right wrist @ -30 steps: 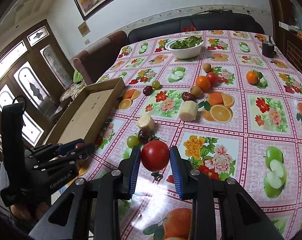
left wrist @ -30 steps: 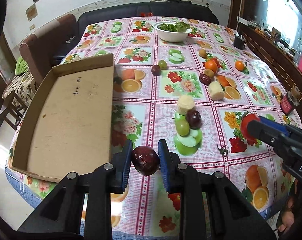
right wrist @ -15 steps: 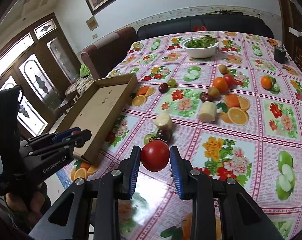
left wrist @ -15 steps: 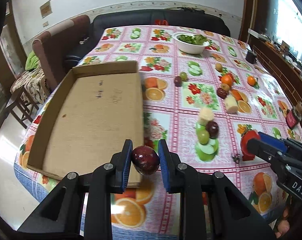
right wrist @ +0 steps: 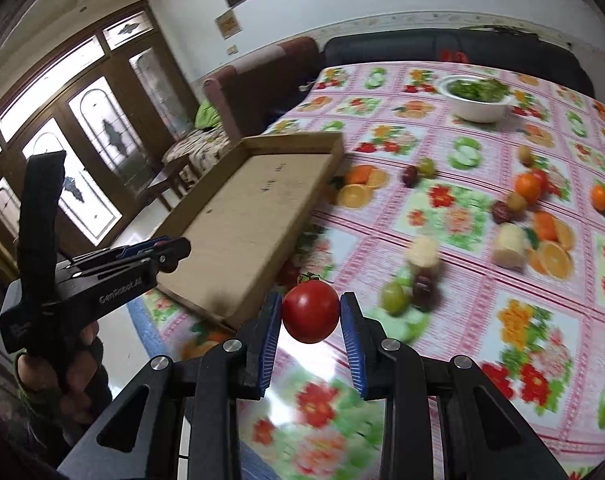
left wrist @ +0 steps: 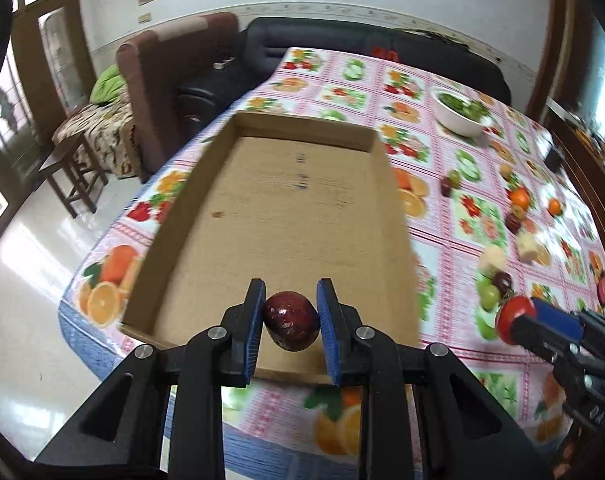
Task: Organize fruits
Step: 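Carry plum and tomato into the cardboard tray, opening the left tool to drop the plum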
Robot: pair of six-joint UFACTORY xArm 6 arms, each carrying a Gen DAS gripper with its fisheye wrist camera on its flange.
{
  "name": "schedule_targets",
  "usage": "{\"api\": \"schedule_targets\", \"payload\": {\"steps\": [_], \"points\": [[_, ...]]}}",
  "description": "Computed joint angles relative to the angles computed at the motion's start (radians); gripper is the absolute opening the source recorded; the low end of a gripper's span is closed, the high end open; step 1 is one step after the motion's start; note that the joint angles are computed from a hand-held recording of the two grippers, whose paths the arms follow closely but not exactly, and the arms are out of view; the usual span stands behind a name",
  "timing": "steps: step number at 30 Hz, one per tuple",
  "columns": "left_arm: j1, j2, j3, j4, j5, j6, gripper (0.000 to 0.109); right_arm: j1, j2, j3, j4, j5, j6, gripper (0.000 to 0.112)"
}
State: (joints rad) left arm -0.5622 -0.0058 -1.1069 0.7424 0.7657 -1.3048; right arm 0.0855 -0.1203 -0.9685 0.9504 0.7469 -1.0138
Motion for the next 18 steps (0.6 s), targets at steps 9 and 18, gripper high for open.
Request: {"api": "schedule_targets", "payload": {"steps": [9, 18], "points": [[0.104, -0.018, 0.058, -0.054, -0.035, 0.031, 0.024, 0.181, 0.143, -0.142, -0.031, 0.016, 0.014, 0.030], [0.131, 0.028, 0.051, -0.121, -0.053, 0.098, 0.024, 0.267, 0.249, -0.222, -0.145, -0.001, 0.079, 0.030]]}}
